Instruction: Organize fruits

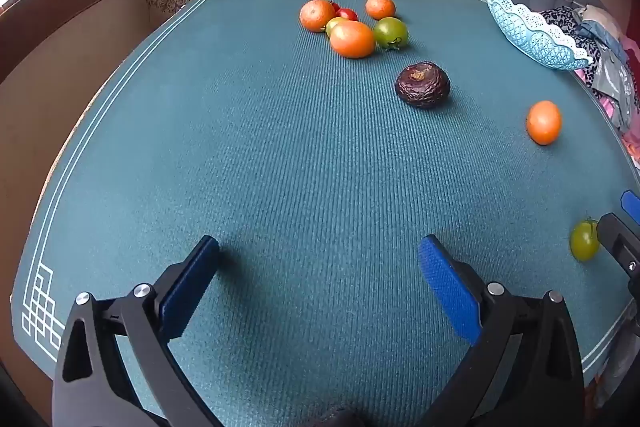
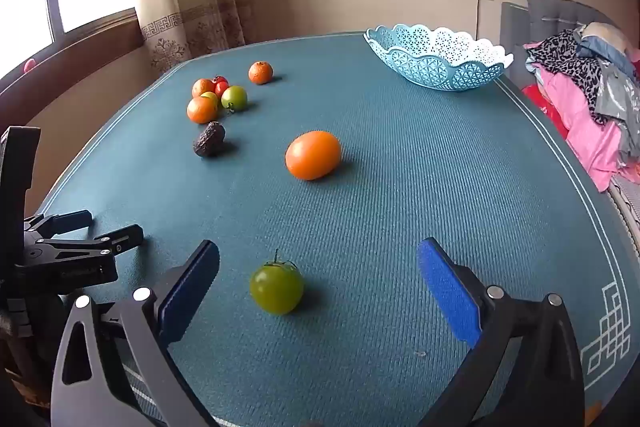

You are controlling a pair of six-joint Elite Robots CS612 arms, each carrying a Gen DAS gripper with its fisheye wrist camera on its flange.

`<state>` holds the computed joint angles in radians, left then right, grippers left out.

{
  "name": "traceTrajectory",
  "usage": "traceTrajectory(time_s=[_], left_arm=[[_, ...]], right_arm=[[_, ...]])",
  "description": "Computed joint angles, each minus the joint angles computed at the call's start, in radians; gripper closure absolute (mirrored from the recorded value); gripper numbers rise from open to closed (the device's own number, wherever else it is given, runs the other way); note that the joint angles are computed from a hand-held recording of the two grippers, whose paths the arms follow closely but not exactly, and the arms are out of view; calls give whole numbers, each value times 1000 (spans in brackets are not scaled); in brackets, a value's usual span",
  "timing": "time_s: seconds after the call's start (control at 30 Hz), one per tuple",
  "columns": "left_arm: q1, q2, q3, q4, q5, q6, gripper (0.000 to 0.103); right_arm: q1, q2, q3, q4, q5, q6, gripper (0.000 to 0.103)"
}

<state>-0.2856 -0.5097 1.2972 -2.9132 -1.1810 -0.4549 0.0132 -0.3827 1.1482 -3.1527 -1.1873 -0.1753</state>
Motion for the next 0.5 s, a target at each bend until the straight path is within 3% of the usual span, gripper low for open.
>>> traceTrajectory(time_s=[0.17,0.4,0.5], left_arm=[[-2,9,7,-30,11,22,3],[-3,10,-11,20,4,6,2],[-7,9,-3,0,21,11,3]], right_arm=[[1,0,0,2,2,-6,5],[0,1,-5,9,1,-1,5],[0,1,-4,7,1,2,5]])
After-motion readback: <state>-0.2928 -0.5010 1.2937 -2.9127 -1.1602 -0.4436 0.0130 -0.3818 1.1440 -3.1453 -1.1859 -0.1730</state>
